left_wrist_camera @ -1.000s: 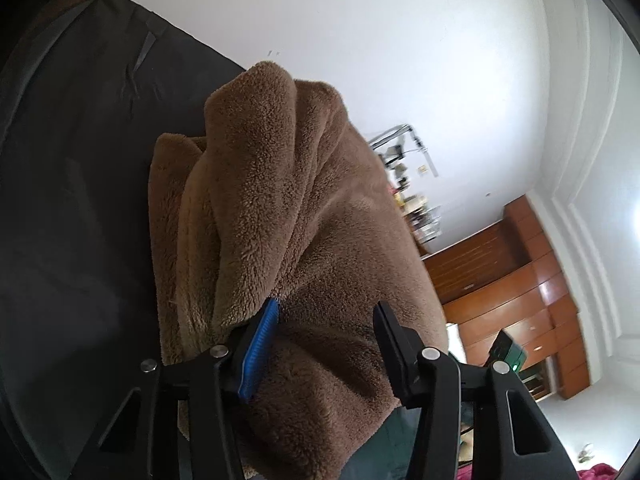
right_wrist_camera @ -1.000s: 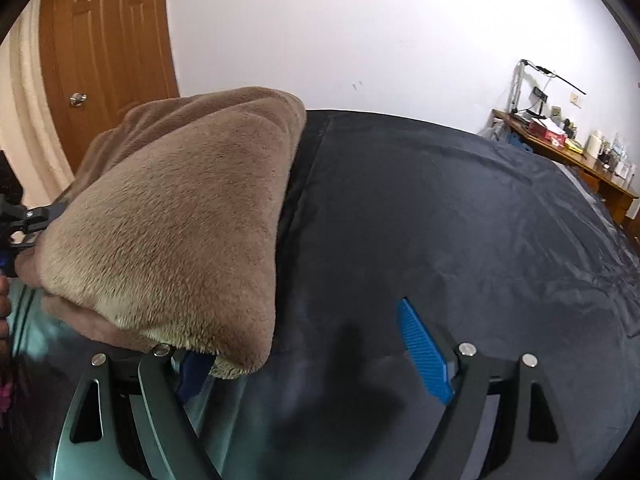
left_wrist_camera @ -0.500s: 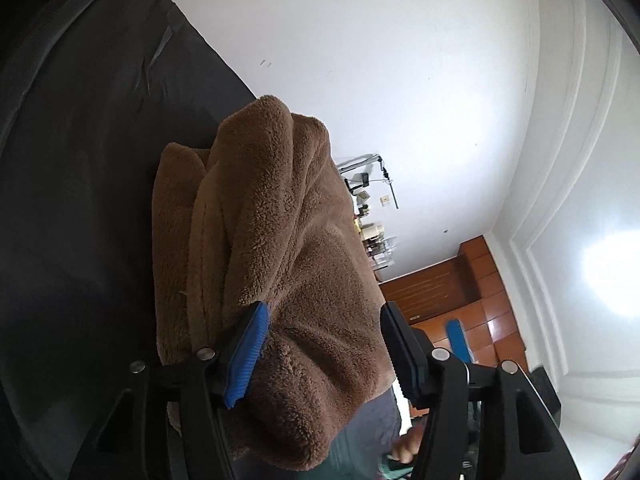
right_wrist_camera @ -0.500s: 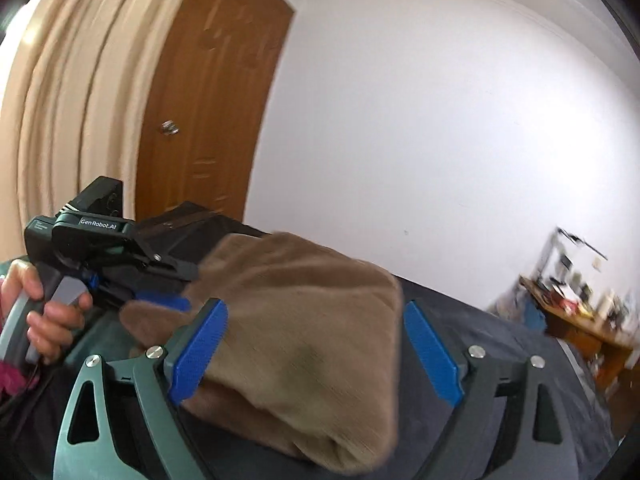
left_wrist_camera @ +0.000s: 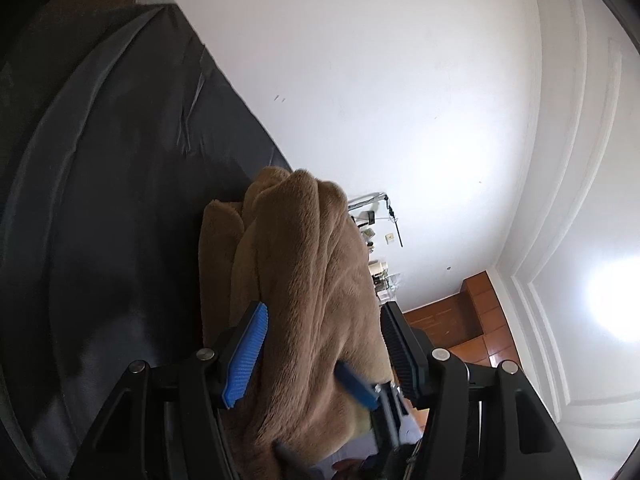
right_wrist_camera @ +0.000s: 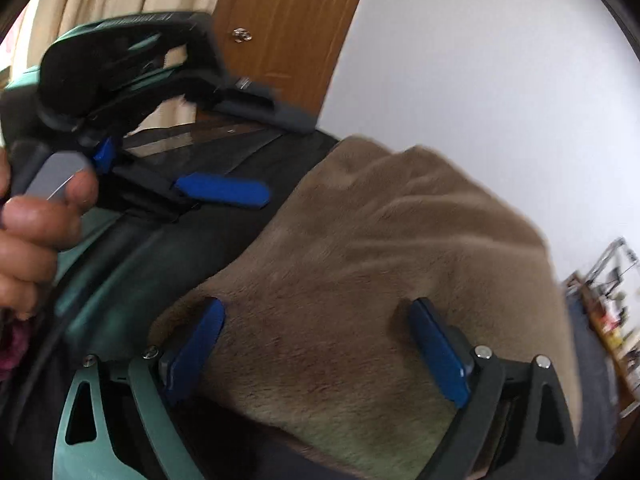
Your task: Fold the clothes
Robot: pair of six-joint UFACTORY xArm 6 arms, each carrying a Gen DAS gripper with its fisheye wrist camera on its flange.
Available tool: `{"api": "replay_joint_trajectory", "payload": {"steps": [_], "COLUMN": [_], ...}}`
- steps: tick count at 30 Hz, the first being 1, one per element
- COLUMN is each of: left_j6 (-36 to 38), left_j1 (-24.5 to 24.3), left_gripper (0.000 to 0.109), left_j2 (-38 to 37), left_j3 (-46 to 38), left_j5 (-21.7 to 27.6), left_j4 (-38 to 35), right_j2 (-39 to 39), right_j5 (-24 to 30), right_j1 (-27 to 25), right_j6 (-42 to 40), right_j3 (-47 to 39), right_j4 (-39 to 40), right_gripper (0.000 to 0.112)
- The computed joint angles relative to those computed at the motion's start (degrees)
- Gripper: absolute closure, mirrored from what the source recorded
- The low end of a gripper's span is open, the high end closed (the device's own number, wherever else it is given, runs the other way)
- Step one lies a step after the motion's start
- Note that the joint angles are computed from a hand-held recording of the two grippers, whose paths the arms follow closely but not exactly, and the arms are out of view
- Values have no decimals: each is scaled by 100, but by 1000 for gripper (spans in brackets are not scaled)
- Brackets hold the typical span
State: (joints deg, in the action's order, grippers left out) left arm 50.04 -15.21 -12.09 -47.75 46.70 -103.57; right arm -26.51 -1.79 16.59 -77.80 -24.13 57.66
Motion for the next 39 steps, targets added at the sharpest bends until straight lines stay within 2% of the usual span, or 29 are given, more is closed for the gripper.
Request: {"api": "replay_joint_trajectory", "payload": {"steps": [2, 5, 8, 10, 13, 15, 17, 19, 20, 21, 25, 28, 35, 39], "left_j6": [72, 72, -174, -460, -929, -1355, -2284, -3067, -3190, -3213, -2464, -2032, -1851, -2115], "left_j1": [-56, -46, -152, -238, -464, -586, -857, -886, -872, -854, -698, -614, -800, -866], "left_gripper": [48, 48, 48, 48, 48, 48, 48, 48, 48, 48, 48, 48, 48, 48], "left_j2": [-86, -133, -1, 304, 957, 1373, 1880, 2186, 2276, 2348, 2353, 2399, 2481, 2334], "left_j3": [-9, -171, -609, -1049, -1837, -2307, -2850, -3008, -2994, -2963, -2678, -2606, -2719, -2677], "left_j5": [-182, -161, -307, -312, -463, -638, -1146, -1351, -1383, -1417, -1475, -1366, -1690, -1892], "left_j4": [-169, -179, 247, 595, 1059, 1522, 2358, 3010, 3035, 2962, 1954, 1415, 1764, 1943], "right_j2": [-42, -65, -115, -233, -279, -347, -397, -438, -450, -462, -512, -530, -507, -673], "right_j5": [-61, 53, 71, 138, 211, 314, 427, 577, 688, 800, 1315, 1497, 1576, 1627], "right_j1": [35, -9, -17, -74, -97, -142, -185, -238, -277, -319, -531, -623, -706, -712], "right_j6": [226, 149, 149, 385, 282, 390, 421, 369, 273, 187, -79, -161, -230, -390], "right_j3": [117, 107, 148, 228, 226, 235, 229, 207, 183, 160, 78, 52, 11, 59], "right_j4": [-304, -205, -203, -464, -340, -435, -458, -403, -310, -230, -39, 17, 47, 266], "right_gripper": [17, 17, 17, 17, 17, 16, 16, 16, 15, 14, 10, 10, 10, 10]}}
